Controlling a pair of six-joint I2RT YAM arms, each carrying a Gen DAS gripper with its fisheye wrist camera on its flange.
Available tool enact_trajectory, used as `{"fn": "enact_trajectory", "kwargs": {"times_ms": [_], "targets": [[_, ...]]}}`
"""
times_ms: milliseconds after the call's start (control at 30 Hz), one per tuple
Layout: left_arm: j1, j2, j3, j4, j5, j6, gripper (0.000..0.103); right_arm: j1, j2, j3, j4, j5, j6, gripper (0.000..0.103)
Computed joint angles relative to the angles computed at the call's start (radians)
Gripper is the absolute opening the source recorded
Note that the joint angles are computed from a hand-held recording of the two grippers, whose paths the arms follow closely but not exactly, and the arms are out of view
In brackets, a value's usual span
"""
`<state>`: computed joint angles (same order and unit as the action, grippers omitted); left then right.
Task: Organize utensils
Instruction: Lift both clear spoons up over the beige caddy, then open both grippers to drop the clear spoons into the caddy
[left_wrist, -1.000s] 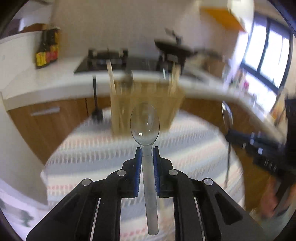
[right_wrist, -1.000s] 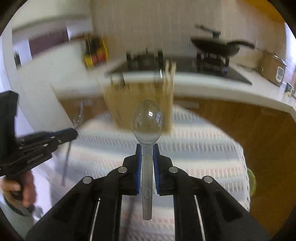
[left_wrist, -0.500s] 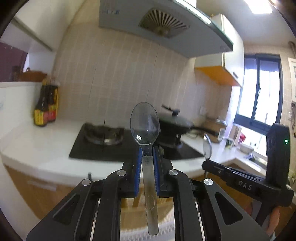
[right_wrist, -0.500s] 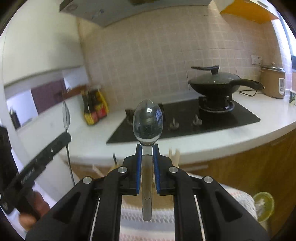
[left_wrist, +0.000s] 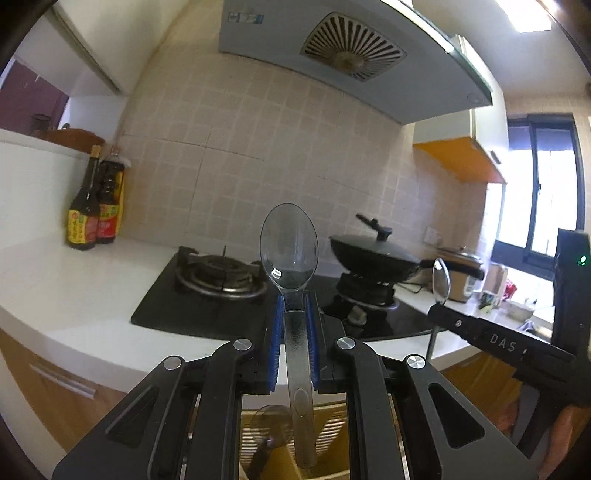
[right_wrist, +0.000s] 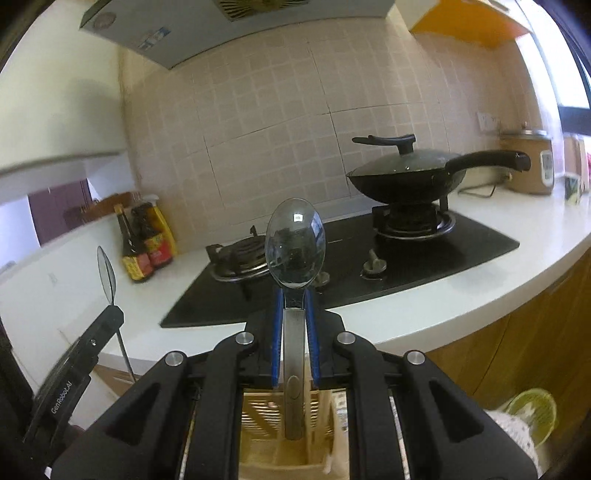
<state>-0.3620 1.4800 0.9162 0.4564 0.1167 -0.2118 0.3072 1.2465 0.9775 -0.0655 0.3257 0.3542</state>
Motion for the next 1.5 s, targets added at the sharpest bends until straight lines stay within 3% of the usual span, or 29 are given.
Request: {"fn": "enact_trajectory", "kwargs": {"times_ms": [233, 400, 533, 667, 767, 900, 1033, 1300, 1467, 1500], "targets": [[-0.030, 0.071, -0.024, 0.094, -0.102, 0.055, 0.011, 0.030, 0.070, -0.034, 0.096, 0.080, -0.069, 0.010], [-0.027, 0.065, -0.039, 0.093, -0.093, 0.066, 0.011, 0.054, 0.063, -0.046, 0.089, 0.082, -0.080, 0.011], [0.001, 0.008, -0.061, 0.063, -0.045, 0.027, 0.029, 0.063, 0.024, -0.047, 0.032, 0.059, -0.057, 0.011], [0.022, -0.083, -0.091, 0.016, -0.015, 0.019, 0.034, 0.067, -0.049, -0.052, -0.053, 0.025, -0.006, 0.012], [0.032, -0.187, -0.125, -0.037, 0.003, 0.022, 0.041, 0.076, -0.103, -0.049, -0.131, 0.012, 0.020, 0.012], [0.035, -0.317, -0.163, -0.114, 0.015, 0.025, 0.044, 0.092, -0.140, -0.016, -0.263, 0.004, 0.043, 0.012], [0.027, -0.417, -0.181, -0.213, 0.010, 0.030, 0.044, 0.060, -0.153, 0.007, -0.358, -0.088, 0.075, 0.013], [0.071, -0.536, -0.142, -0.512, 0.125, 0.029, 0.046, 0.210, -0.286, 0.024, -0.628, 0.050, 0.146, 0.013], [0.074, -0.533, -0.120, -0.733, 0.203, 0.087, 0.048, 0.234, -0.347, -0.061, -0.726, -0.075, 0.235, 0.014], [0.067, -0.529, -0.129, -0.778, 0.205, 0.107, 0.048, 0.231, -0.359, -0.101, -0.727, -0.117, 0.254, 0.019]]}}
